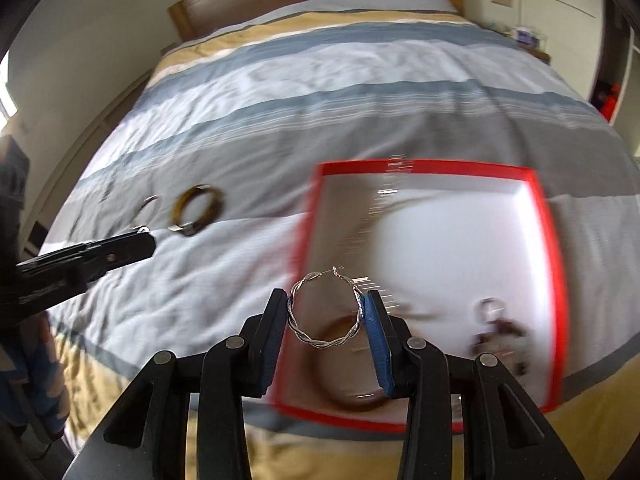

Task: Organize jewelry
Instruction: 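Carry the ring and hoop into the red box and open both tools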

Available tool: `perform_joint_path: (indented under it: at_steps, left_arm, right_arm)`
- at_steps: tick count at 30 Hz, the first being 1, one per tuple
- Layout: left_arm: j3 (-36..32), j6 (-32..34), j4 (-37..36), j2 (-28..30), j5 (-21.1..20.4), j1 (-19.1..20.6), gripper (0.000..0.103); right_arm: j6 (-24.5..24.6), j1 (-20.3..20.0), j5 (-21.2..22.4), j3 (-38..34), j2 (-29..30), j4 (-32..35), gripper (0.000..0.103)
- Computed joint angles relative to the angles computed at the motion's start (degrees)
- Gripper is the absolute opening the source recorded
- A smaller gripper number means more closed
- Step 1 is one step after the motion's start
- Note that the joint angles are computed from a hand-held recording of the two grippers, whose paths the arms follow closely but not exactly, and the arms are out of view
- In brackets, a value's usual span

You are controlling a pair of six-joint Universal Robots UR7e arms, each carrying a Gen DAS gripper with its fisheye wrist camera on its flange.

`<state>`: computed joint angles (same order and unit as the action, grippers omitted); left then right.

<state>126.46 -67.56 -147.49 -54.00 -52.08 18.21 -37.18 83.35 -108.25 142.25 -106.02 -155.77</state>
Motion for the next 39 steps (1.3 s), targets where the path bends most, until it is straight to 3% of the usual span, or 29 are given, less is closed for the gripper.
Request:
perform_joint_path:
  at_steps: [8, 15, 21, 28, 37, 39]
  left_arm:
    - [-11.71, 10.02, -8.84, 13.98, -4.28, 4.33, 0.018]
    - [-18.39, 12.72, -8.06, 21.79, -7.5, 7.25, 0.018]
    - [-18.57, 12.23, -6.94, 22.95, -8.68, 7.69, 0.019]
    - [-15.77, 6.57, -6.96, 21.3, -10.06, 6.75, 0.019]
    - [-14.71, 4.49, -6.89, 20.08, -10.22, 6.32, 0.02]
    - [-14.25, 4.9, -7.92, 19.67, -10.01, 6.28, 0.024]
  right_arm:
    - [-5.78, -7.04, -0.7, -5.55, 4.84, -3.74, 0.039]
    - [-8.71, -10.84, -0.81, -7.52, 8.13, -6.03, 0.039]
    - [-9.93, -12.17, 0.08, -7.55, 8.33, -6.06, 0.039]
    - [-9.33, -12.14, 0.73, -7.5, 7.9, -5.16, 0.04]
    - [-9.36, -11.87, -1.01, -6.15, 6.92, -5.59, 0.04]
    - [-9.29, -11.84, -1.32, -5.89, 6.46, -5.57, 0.041]
